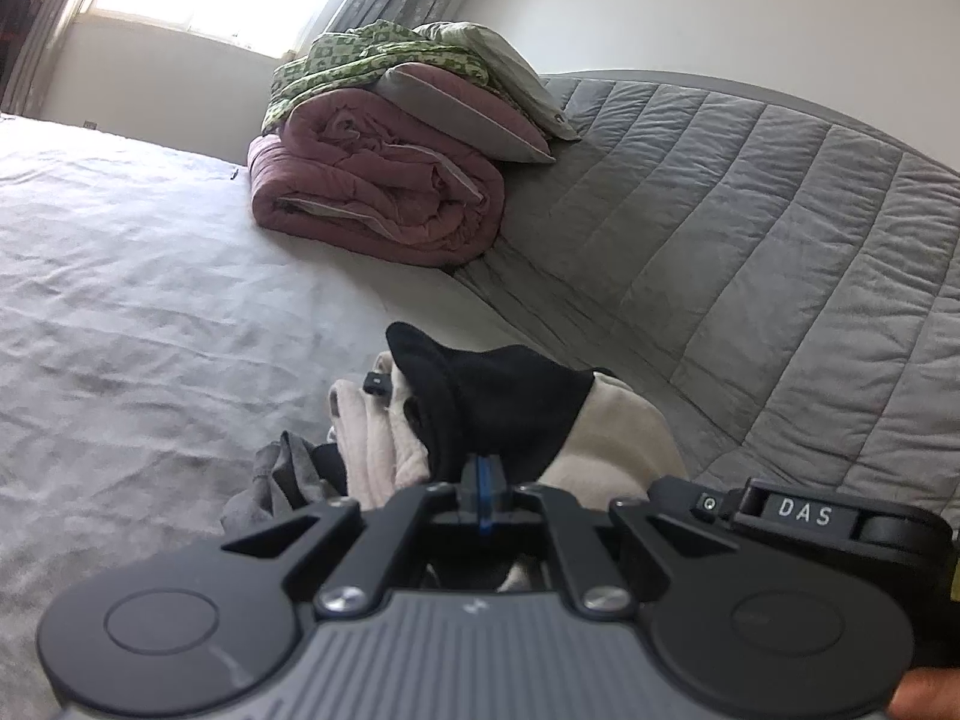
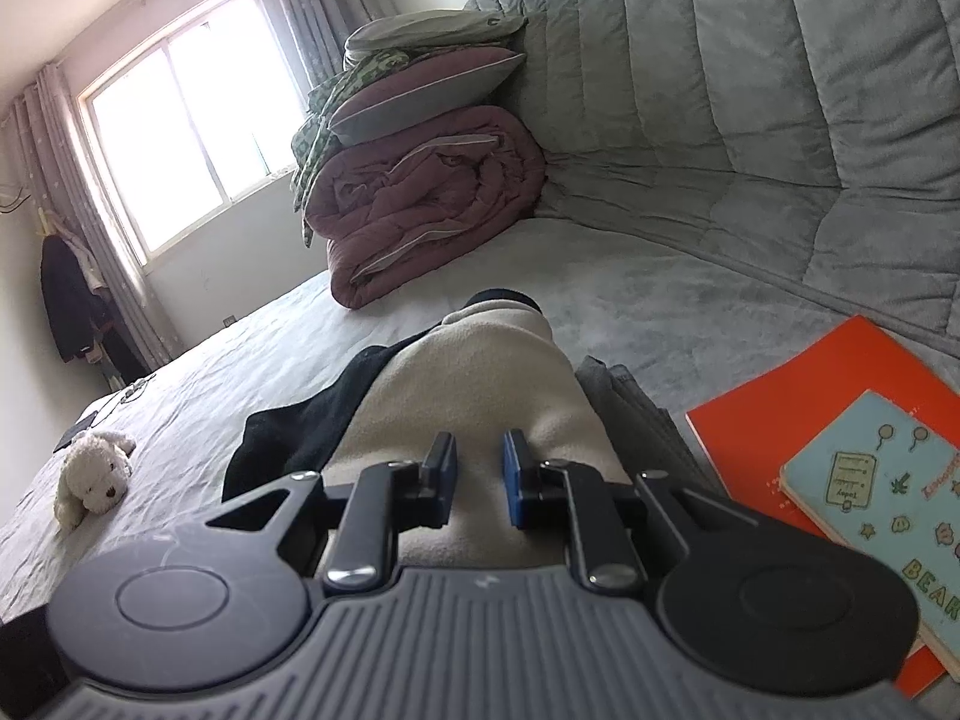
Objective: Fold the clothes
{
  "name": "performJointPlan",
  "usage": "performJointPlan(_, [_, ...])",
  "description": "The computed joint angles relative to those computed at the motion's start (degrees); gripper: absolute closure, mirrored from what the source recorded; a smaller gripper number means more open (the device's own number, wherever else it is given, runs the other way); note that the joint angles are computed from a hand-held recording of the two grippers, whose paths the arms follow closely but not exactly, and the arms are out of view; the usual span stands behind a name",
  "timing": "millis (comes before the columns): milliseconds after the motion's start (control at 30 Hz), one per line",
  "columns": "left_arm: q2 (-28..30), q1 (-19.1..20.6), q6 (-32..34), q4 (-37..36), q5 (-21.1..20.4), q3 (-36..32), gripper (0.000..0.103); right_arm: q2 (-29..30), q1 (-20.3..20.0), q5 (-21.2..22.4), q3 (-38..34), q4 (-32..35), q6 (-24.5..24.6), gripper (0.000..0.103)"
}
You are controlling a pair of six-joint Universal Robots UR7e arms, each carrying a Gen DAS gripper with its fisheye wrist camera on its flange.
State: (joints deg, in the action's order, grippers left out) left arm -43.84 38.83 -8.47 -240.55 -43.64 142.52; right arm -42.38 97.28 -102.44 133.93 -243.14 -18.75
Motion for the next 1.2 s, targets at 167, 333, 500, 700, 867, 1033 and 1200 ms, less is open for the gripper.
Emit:
performJointPlan(167, [0.7, 0.0, 0.0, -1.1, 0.1, 0.0, 0.1, 0.7, 0.1, -0.4, -0.2, -0.9, -0.6, 0.087])
performJointPlan(333, [0.7, -0.1, -0.5, -1.5, -0.2, 0.1, 0.1, 1.0, 0.7, -1.3, -0.6, -1.1, -0.4, 0.087])
performJointPlan(500, [-2.7, 1.6, -0.9, -0.1, -5.5, 0.9, 0.1, 1.5, 2.0, -3.3, -1.1, -2.1, -2.1, 0.084])
performJointPlan(700, [-4.9, 1.1, 3.6, 3.0, -5.6, -1.3, 0.1, 1.1, 1.9, -2.9, -0.9, -2.3, -1.2, 0.079])
performJointPlan(867, [-5.3, 2.2, 7.1, 5.4, -5.5, -3.7, 0.099, 1.8, 3.1, -4.7, -1.7, -2.5, -3.6, 0.073])
performJointPlan(1033, [-4.0, 4.1, 5.7, 5.3, -5.3, -4.0, 0.1, 1.8, 3.0, -4.3, -1.8, -2.2, -3.4, 0.073])
performJointPlan(1200, [-3.3, 4.3, 4.9, 3.7, -5.3, -3.8, 0.1, 1.9, 2.5, -1.8, -1.5, -4.8, -2.0, 0.069])
